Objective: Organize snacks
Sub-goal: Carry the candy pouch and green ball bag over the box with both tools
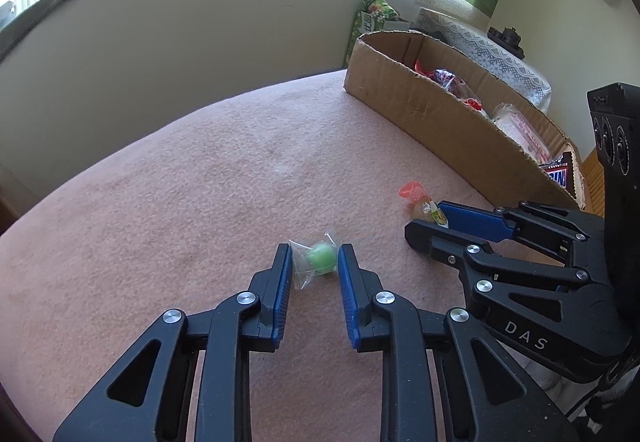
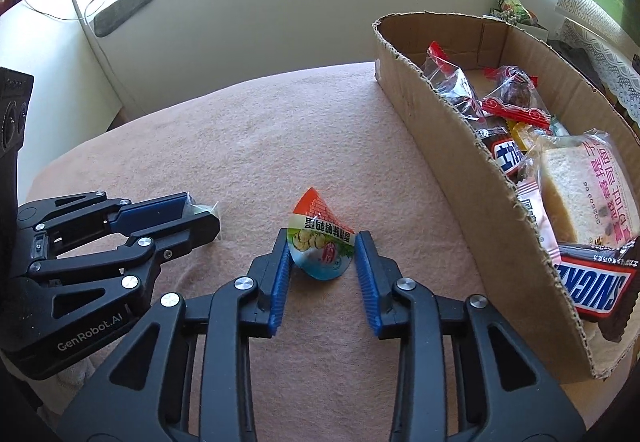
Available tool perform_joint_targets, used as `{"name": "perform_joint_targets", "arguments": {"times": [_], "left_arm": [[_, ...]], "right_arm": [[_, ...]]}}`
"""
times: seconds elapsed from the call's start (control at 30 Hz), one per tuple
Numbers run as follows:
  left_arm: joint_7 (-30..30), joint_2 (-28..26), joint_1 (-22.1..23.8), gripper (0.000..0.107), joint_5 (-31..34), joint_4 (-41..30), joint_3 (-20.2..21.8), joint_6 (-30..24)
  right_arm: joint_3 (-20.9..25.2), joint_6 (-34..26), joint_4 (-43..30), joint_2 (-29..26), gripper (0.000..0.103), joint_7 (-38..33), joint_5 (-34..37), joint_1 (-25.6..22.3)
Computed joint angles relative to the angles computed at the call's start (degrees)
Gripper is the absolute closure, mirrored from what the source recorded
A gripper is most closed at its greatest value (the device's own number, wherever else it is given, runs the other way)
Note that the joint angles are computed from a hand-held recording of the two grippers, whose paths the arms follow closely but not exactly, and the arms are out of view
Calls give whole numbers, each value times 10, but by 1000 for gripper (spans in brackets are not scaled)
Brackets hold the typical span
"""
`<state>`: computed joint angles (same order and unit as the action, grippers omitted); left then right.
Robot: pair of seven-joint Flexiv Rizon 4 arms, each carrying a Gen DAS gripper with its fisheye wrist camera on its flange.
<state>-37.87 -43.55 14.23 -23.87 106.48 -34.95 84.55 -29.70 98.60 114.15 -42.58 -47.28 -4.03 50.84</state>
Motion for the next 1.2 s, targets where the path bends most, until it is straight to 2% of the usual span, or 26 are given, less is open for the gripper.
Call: {"name": "perform_joint_targets", "arguments": {"times": [0.17, 0.4, 0.67, 0.93, 1.2], "left_arm": [[-13, 8, 10, 86, 0, 16, -7, 15], [-34, 22, 44, 86, 19, 46, -45, 42], [-77, 29, 76, 86, 65, 61, -97, 67], [-131, 25, 72, 86, 112, 53, -125, 86], [-168, 18, 31, 86, 134, 19, -118, 88]], "right_arm": [[8, 16, 9, 4, 76, -14, 4, -6], [5, 46, 28, 17, 78, -43, 35, 6], [12, 86, 62, 63, 78, -108, 80, 14], [21, 112, 84, 105, 78, -172, 130, 8], [2, 118, 97, 134, 78, -233, 168, 6]]}}
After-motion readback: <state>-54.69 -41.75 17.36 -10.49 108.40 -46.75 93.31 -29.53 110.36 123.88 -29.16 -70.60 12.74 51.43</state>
